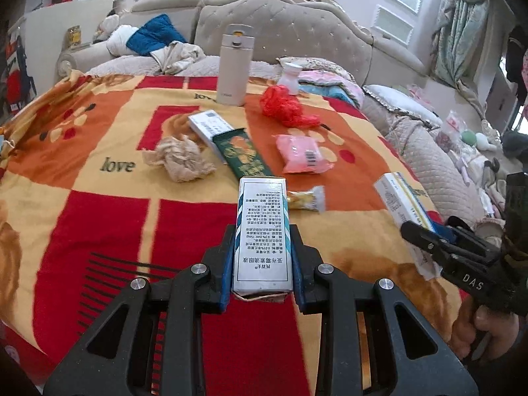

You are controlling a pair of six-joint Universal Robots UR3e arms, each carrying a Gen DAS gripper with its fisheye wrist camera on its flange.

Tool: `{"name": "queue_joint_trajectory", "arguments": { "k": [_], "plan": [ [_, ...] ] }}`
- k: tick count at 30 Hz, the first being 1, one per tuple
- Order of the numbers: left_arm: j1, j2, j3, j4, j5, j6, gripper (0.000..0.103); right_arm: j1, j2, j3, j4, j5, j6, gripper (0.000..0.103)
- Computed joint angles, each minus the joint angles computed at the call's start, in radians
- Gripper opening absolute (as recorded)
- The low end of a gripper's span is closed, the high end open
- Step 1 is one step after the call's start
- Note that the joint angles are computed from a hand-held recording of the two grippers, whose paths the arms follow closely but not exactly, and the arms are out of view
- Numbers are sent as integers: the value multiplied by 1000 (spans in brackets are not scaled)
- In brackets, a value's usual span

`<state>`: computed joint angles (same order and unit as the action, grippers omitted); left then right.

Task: Collect trash
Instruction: 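Lift both held boxes off the blanket toward the bin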

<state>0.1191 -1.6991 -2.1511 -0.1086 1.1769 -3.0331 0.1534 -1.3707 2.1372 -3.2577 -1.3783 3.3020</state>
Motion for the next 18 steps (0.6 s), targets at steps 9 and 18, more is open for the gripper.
{"name": "queue_joint_trajectory", "arguments": {
  "k": [9,18],
  "plan": [
    [-75,-27,30,-13,48,-37,27,-49,-75,81,7,36,-12,41],
    [-146,-45,94,-50,109,-64,27,-67,-122,126,-10,35,-45,41]
  ]
}}
